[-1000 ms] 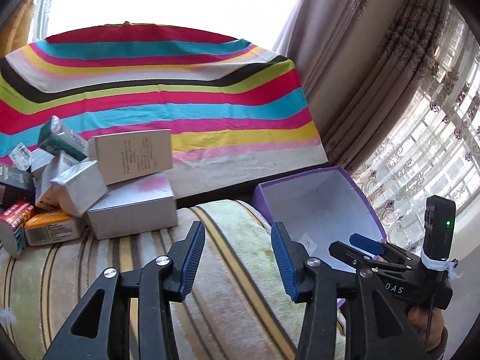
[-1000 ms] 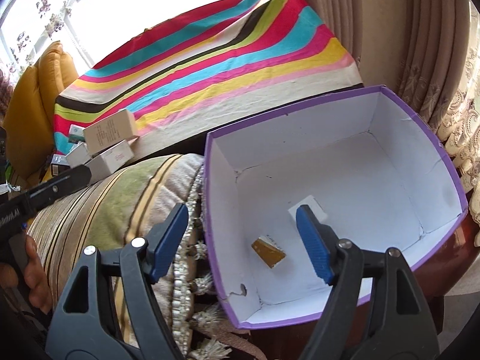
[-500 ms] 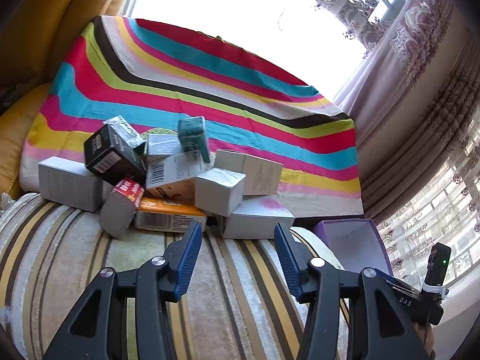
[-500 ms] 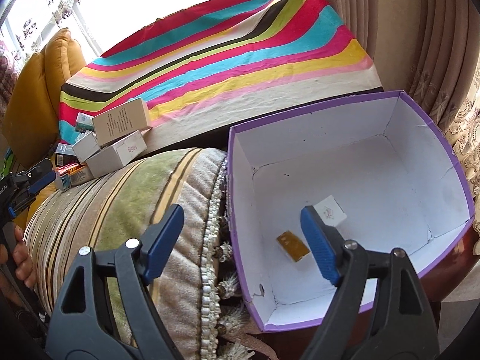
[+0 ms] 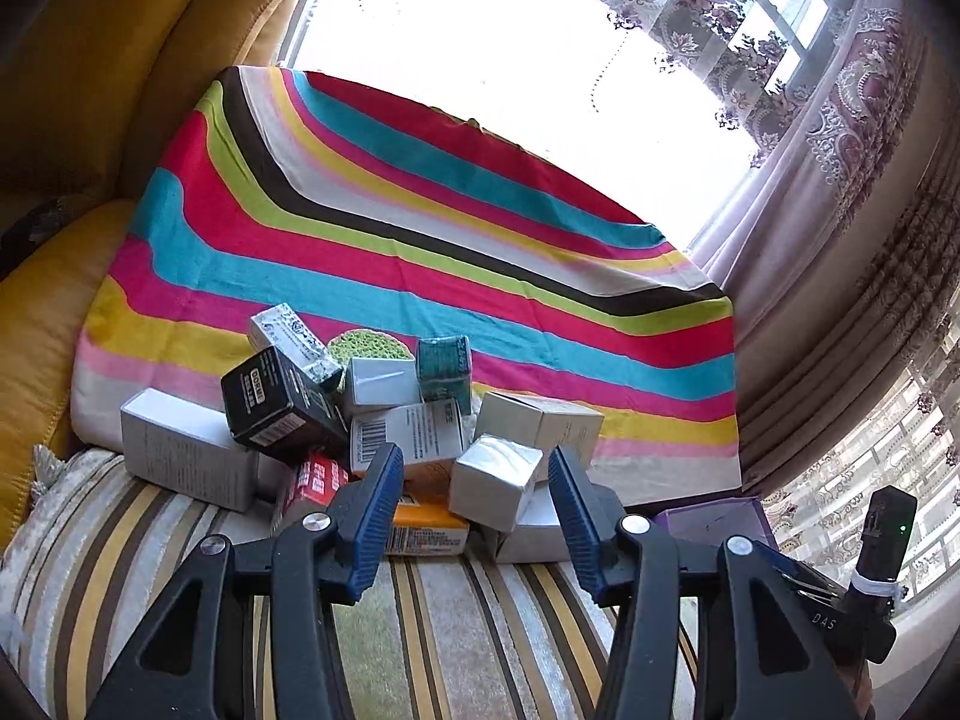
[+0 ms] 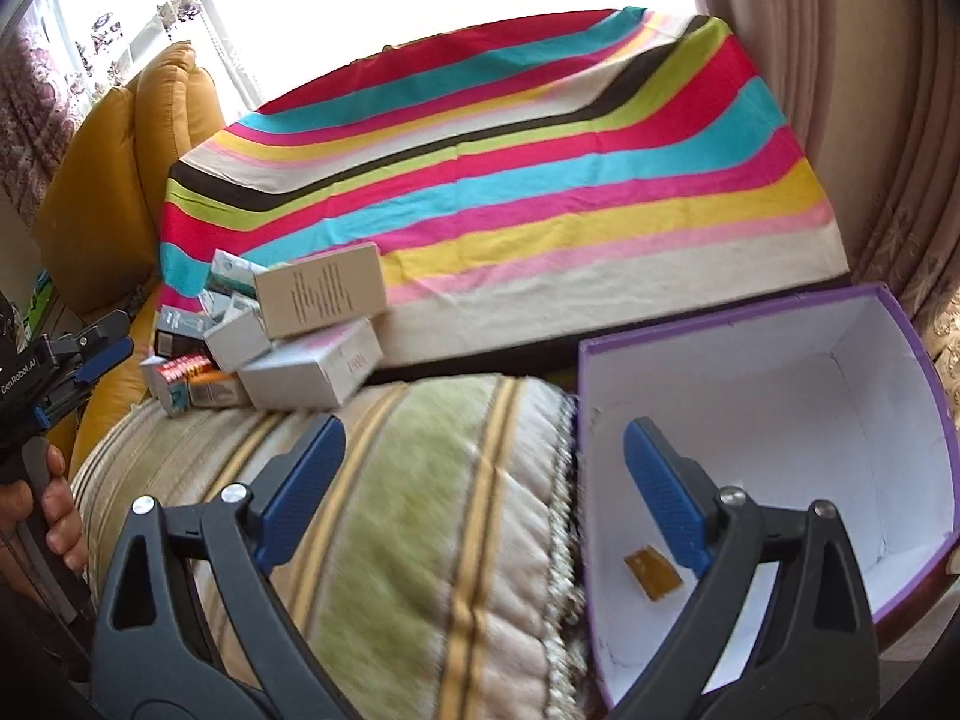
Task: Organize objects
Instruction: 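Grasp the teal box with the left tool while the right tool reaches the large white box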
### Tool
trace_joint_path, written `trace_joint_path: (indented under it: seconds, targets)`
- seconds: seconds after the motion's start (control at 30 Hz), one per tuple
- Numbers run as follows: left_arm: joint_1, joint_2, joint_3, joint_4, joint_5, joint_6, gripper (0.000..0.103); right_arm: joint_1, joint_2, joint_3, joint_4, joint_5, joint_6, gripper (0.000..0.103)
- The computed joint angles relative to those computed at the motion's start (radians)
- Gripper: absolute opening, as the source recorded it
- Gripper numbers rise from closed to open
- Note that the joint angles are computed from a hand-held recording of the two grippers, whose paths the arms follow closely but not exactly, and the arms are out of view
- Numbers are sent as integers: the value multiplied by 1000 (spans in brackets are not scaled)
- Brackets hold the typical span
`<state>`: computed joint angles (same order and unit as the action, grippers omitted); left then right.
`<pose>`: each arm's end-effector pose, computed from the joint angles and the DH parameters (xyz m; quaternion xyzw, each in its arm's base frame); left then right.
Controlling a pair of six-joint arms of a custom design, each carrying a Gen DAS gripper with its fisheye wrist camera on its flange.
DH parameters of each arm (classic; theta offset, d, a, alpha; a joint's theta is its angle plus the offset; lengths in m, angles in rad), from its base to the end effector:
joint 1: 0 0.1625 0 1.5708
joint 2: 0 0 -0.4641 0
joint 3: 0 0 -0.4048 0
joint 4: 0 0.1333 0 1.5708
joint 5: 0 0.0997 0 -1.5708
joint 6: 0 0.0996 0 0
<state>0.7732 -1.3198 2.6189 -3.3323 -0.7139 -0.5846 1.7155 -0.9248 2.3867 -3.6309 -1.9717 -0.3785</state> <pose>-0.0992 -0.3883 0.2082 -0.0005 0.8905 -0.4184 0.1788 0.1594 -0.4390 0.1110 0.1855 -0.9198 0.2646 0.2227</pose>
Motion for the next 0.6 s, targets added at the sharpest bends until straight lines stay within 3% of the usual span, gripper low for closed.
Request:
trace_joint_path:
  seconds: [0.23,0.4,0.6]
  targets:
    - [90,46,-101,14,-60,94,52,30,63,-118,131,79,-12,99]
    - [154,91,-171,40,-83,124,52,42,101,-180,178,156,-80,101]
    - [205,124,-218,67,-94,135,52,59,162,-241,201,174,-137,102]
